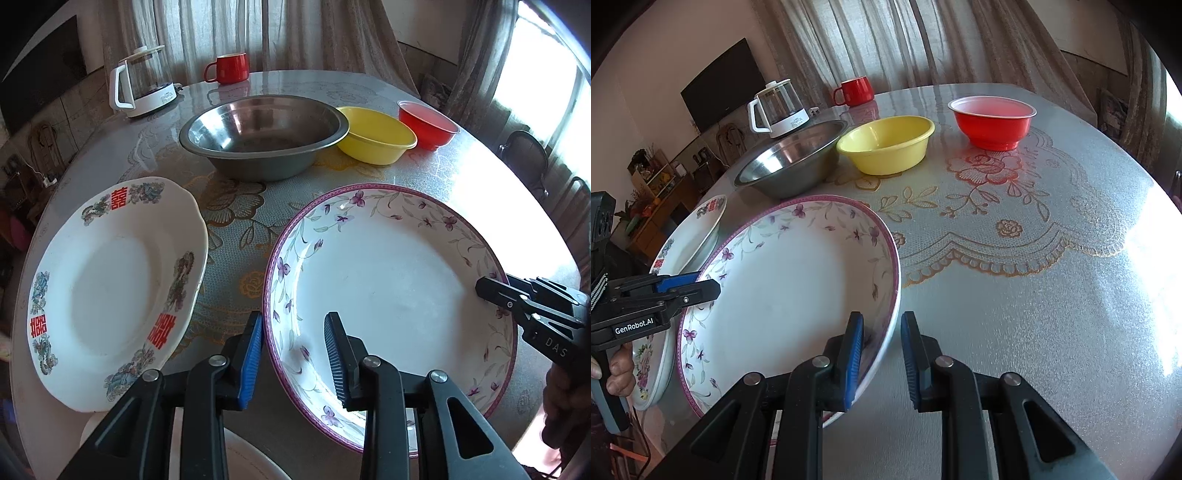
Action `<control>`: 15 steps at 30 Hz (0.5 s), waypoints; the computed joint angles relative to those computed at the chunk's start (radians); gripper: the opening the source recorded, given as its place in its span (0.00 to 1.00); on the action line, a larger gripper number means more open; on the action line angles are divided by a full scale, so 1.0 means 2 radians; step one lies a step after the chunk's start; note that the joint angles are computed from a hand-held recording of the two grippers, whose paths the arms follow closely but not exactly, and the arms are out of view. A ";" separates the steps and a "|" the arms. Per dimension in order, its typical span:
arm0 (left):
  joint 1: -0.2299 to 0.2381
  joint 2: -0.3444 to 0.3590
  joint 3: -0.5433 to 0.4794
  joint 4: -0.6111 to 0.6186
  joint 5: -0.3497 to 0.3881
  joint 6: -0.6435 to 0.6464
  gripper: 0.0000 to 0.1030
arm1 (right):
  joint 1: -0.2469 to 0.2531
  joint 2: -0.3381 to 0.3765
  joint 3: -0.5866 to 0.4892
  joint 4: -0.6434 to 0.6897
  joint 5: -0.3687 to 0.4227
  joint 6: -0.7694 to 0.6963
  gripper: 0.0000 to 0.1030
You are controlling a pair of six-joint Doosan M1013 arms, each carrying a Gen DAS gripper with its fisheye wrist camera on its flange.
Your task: Organize plates and bowls
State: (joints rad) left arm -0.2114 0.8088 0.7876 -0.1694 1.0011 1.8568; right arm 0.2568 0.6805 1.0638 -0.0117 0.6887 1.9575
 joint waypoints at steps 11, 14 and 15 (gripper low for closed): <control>-0.002 -0.002 0.004 0.002 -0.006 -0.037 0.30 | -0.003 0.002 -0.006 0.034 0.013 -0.058 0.19; -0.003 -0.011 0.020 -0.019 -0.014 -0.017 0.30 | -0.004 -0.002 0.001 0.021 0.005 -0.041 0.19; -0.003 -0.011 0.020 -0.021 -0.015 -0.018 0.30 | -0.006 -0.005 0.006 0.019 -0.001 -0.035 0.17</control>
State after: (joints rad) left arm -0.2182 0.7876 0.8273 -0.2110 0.9720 1.8214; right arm 0.2452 0.6714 1.0767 0.0271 0.6860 1.8878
